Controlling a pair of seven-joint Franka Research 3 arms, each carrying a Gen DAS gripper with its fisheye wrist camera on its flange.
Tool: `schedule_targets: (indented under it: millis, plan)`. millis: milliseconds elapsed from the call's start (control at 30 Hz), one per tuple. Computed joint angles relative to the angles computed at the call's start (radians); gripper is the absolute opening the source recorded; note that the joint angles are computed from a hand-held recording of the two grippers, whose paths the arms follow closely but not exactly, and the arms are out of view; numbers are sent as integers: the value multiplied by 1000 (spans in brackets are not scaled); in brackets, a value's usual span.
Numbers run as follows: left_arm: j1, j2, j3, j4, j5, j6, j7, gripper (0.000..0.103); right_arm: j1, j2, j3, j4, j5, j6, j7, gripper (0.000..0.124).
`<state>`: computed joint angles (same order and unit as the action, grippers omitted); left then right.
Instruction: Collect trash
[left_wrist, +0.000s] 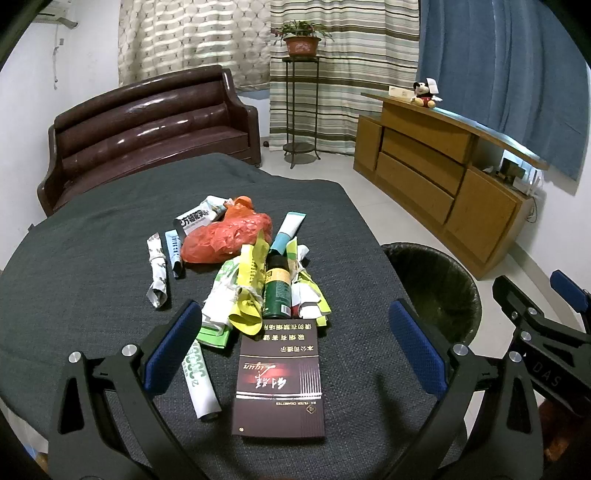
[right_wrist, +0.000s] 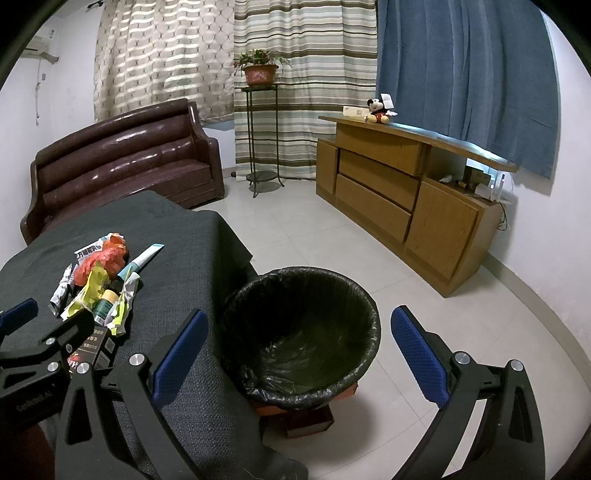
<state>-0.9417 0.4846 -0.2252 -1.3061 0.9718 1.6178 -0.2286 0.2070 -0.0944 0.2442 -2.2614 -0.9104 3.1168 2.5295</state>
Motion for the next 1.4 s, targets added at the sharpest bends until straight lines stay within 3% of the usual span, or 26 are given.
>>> schedule_targets:
  millis: [1400]
  plan:
    - [0,1,0,2,-3,-3,4,98,0,4,1,-5,71,8,-63,97]
